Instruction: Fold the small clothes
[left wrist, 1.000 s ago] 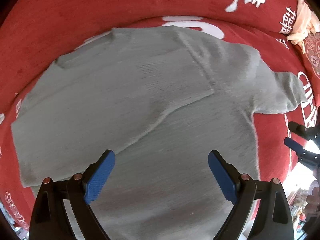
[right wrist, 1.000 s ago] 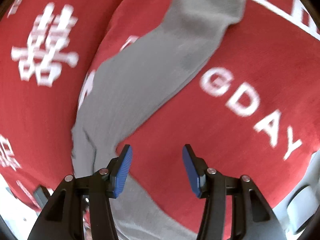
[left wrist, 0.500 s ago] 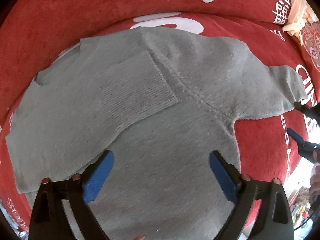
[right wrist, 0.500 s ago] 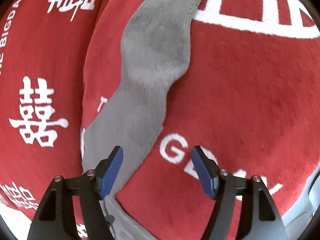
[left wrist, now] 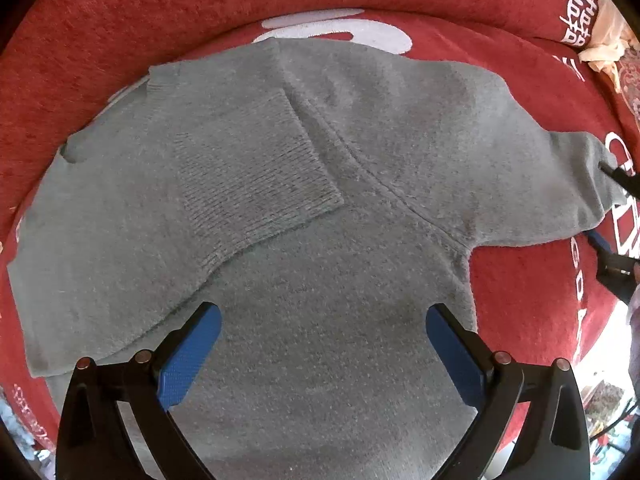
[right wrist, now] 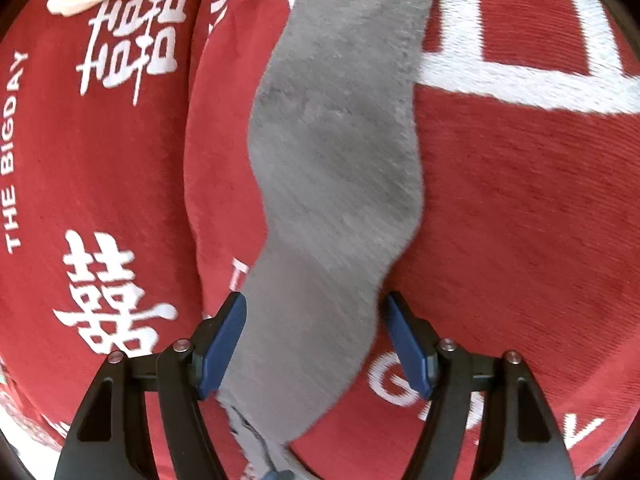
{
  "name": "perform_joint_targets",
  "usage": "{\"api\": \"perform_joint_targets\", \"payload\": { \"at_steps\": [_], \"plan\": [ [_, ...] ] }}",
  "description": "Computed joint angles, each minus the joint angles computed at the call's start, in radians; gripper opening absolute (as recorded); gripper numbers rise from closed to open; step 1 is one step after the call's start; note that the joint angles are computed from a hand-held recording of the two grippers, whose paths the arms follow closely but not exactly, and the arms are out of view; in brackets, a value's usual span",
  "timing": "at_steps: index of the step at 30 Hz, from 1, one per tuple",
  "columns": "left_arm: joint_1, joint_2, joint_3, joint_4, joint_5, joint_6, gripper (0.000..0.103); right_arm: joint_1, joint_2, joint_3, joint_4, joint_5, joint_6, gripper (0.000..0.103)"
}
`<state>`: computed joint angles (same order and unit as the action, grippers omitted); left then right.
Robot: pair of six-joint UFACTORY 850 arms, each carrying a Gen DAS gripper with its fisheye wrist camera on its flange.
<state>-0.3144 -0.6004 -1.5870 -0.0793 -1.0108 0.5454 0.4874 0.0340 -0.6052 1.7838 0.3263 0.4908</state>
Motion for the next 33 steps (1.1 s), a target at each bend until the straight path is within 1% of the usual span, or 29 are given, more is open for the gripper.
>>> {"api": "perform_joint_targets", "payload": {
  "at_steps": [3, 5, 8, 11, 13, 15, 18, 19, 21, 22, 23, 25, 28, 30, 33],
  "plan": [
    [-0.017, -0.008, -0.005, -0.006, -0.002, -0.002, 0.103, -0.003, -0.01, 0.005, -0.126, 0.015, 0.148, 0.074],
    [-0.018, -0.011, -0.009, -0.016, -0.006, 0.0, 0.103, -0.004, -0.015, 0.006, -0.163, 0.025, 0.191, 0.074],
    [-0.015, -0.018, -0.021, -0.017, -0.019, -0.004, 0.103, -0.002, -0.021, -0.002, -0.154, 0.048, 0.181, 0.074],
    [-0.014, -0.018, -0.018, -0.022, -0.015, -0.006, 0.103, -0.009, -0.016, -0.005, -0.156, 0.04, 0.181, 0.074],
    [0.002, -0.013, -0.006, -0.032, -0.007, 0.016, 0.103, -0.01, -0.013, -0.005, -0.146, 0.04, 0.188, 0.072],
    [0.008, -0.006, 0.001, -0.043, -0.005, 0.026, 0.103, -0.009, -0.01, 0.0, -0.18, 0.046, 0.247, 0.06],
    [0.024, -0.011, -0.016, -0.055, -0.02, 0.041, 0.103, -0.005, -0.003, 0.007, -0.183, 0.06, 0.279, 0.054],
    [0.028, -0.015, -0.021, -0.054, -0.023, 0.038, 0.103, -0.005, -0.001, 0.008, -0.191, 0.067, 0.287, 0.043],
    [0.037, -0.021, -0.03, -0.058, -0.027, 0.036, 0.103, -0.007, 0.001, 0.008, -0.194, 0.063, 0.278, 0.017],
    [0.043, -0.023, -0.032, -0.063, -0.028, 0.036, 0.103, -0.006, 0.004, 0.009, -0.209, 0.068, 0.283, 0.01],
    [0.048, -0.025, -0.036, -0.066, -0.031, 0.038, 0.103, -0.004, 0.006, 0.009, -0.226, 0.072, 0.287, 0.007],
    [0.062, -0.029, -0.045, -0.081, -0.035, 0.048, 0.103, -0.008, 0.005, -0.002, -0.249, 0.081, 0.261, 0.007],
    [0.087, -0.027, -0.051, -0.104, -0.024, 0.075, 0.103, -0.024, -0.006, -0.035, -0.351, 0.083, 0.261, 0.007],
    [0.104, -0.03, -0.06, -0.11, -0.022, 0.088, 0.103, -0.045, -0.025, -0.078, -0.431, 0.058, 0.23, 0.007],
    [0.134, -0.04, -0.084, -0.112, -0.03, 0.091, 0.103, -0.082, -0.088, -0.195, -0.523, -0.023, 0.108, 0.007]
  ]
}}
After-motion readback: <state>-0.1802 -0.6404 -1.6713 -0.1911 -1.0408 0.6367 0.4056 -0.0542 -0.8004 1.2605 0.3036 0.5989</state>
